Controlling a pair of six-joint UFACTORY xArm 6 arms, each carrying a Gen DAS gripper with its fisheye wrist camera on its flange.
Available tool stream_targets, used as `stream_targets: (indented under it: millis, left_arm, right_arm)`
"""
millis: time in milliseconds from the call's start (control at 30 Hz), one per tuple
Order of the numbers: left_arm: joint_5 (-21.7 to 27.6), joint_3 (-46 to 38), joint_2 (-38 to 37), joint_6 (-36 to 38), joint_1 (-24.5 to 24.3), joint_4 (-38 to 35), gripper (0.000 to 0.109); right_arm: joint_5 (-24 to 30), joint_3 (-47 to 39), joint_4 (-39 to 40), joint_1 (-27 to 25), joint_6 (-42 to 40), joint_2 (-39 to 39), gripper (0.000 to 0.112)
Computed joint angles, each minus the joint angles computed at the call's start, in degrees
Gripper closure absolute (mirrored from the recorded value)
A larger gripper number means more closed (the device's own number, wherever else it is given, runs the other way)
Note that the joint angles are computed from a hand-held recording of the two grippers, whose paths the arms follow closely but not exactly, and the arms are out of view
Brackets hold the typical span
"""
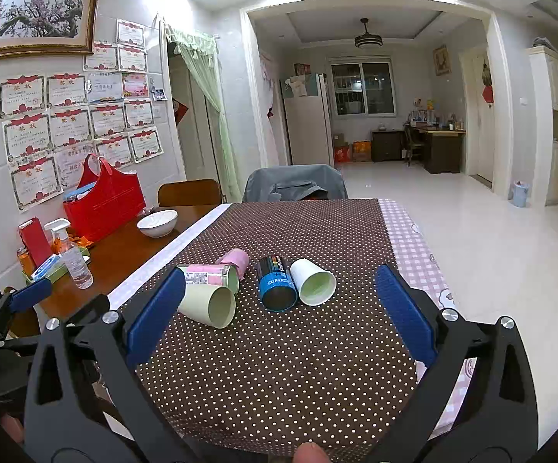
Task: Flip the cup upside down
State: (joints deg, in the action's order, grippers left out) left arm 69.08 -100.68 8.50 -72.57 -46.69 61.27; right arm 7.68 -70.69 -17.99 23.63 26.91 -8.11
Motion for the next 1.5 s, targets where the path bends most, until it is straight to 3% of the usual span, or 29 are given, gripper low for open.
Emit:
stream_targets:
  millis: [600, 1100, 1367, 1500]
  left_arm:
    - [-2.0, -2.0, 1.6, 1.4, 2.0, -1.6, 0.019]
    - [-4.1, -8.7, 7.2, 6.2, 5.7, -5.6, 0.019]
    - [-4.9, -18.7, 15.2, 13.6, 9.4, -14.4, 0.019]
    - [-3.2, -29.3, 22.9, 19.0, 11.7, -21.0, 0.019]
  right_arm:
    - [1.8, -3.9, 2.1, 0.6, -3.5, 3.3, 0.015]
    - [6.2, -12.3, 10.8, -0.4, -11.5, 10.8, 0.015]
    - [12.1, -20.1, 17.6, -1.6, -17.5, 17.4, 0.015]
    - [15.9, -25.8, 19.8, -2.7, -19.3, 22.0, 0.015]
